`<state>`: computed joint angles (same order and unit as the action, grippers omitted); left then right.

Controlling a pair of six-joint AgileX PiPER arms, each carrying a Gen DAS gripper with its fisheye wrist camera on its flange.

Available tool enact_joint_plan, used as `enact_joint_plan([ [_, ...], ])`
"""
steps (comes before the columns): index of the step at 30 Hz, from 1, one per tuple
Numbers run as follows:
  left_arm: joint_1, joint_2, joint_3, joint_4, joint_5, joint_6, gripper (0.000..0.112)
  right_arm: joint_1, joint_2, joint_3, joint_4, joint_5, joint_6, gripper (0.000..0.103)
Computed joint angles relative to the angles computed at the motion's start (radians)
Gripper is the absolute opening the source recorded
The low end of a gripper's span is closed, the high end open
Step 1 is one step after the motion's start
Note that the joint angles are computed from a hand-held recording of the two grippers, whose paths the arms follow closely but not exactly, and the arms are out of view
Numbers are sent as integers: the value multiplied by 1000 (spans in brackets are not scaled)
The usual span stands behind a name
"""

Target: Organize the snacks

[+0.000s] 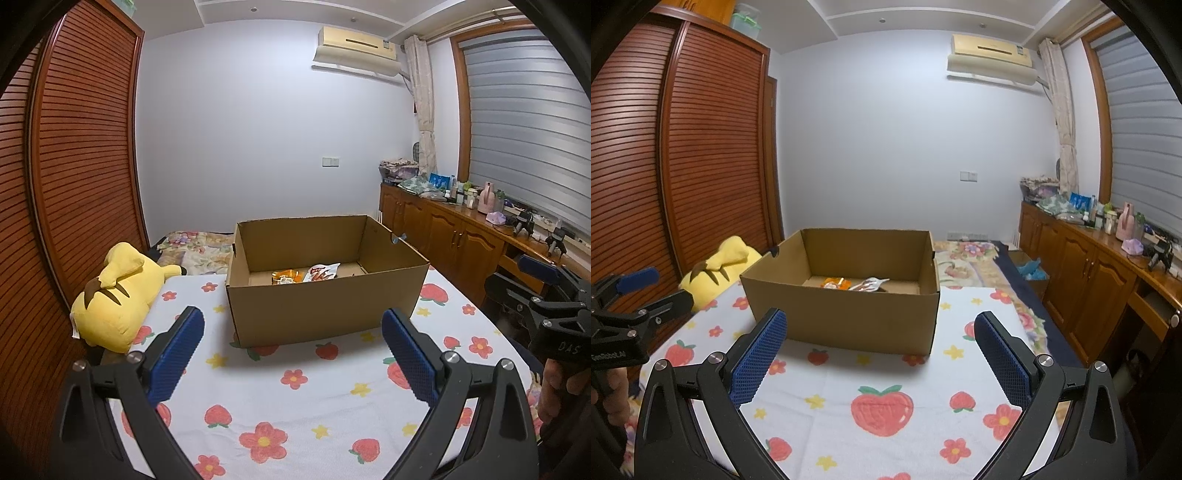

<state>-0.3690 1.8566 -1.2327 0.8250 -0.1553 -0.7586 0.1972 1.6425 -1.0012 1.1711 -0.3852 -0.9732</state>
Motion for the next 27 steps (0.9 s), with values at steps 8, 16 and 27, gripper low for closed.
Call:
enact_joint_plan([
  [8,-1,-4,5,-12,1,14,98,6,-8,6,-2,-2,-1,103],
  [16,3,-3,2,65,-5,-63,98,1,-8,3,0,7,-3,103],
  [27,2,-6,12,-3,-6,8,98,-3,-8,6,-11,11,10,103],
])
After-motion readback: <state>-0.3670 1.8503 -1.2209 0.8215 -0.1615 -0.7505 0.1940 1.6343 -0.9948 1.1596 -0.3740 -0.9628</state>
